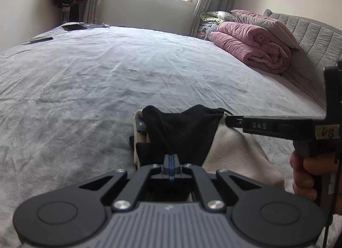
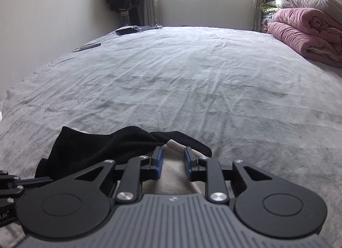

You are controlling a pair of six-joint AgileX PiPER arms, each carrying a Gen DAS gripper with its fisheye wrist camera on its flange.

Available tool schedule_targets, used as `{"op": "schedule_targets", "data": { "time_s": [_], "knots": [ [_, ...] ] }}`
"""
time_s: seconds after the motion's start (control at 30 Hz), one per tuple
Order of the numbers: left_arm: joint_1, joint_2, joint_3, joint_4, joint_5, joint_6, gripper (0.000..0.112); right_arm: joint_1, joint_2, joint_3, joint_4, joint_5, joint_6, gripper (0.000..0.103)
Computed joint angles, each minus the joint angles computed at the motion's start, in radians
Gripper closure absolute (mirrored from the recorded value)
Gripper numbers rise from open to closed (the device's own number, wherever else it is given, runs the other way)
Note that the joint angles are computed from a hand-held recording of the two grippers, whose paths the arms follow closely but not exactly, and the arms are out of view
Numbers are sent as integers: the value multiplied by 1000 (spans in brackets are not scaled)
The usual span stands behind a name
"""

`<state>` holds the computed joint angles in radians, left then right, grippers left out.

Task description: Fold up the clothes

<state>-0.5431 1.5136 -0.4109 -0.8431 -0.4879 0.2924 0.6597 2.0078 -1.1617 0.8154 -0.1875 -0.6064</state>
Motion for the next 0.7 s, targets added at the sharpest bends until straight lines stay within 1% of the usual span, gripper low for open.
{"op": "schedule_targets", "data": {
  "time_s": [0.03,0.07,0.13,0.17,0.27,0.37,0.5,0.6,0.7],
  "knots": [
    [-20,-3,1,-39,-26,38,110,3,-19,30,-77,-13,80,76],
    [-44,-3,1,-77,-60,75,108,4,-37,62,-160,-27,163,76],
    [-68,-2,-1,-102,-115,103,104,14,-68,119,-234,-64,245,76],
    [-57,-4,-2,-71,-117,76,104,18,-82,147,-268,-79,283,75],
    [-11,-7,-5,35,-93,-26,104,24,-121,220,-387,-109,422,75],
    [6,26,-22,53,-70,-32,104,39,-142,264,-377,-128,418,78],
    [5,58,-43,-15,-53,37,104,47,-157,309,-365,-156,416,79],
    [5,55,-40,-22,-52,51,104,43,-160,334,-391,-163,447,77],
    [4,65,-46,-33,-49,67,104,65,-150,357,-343,-195,386,77]
  ]
}}
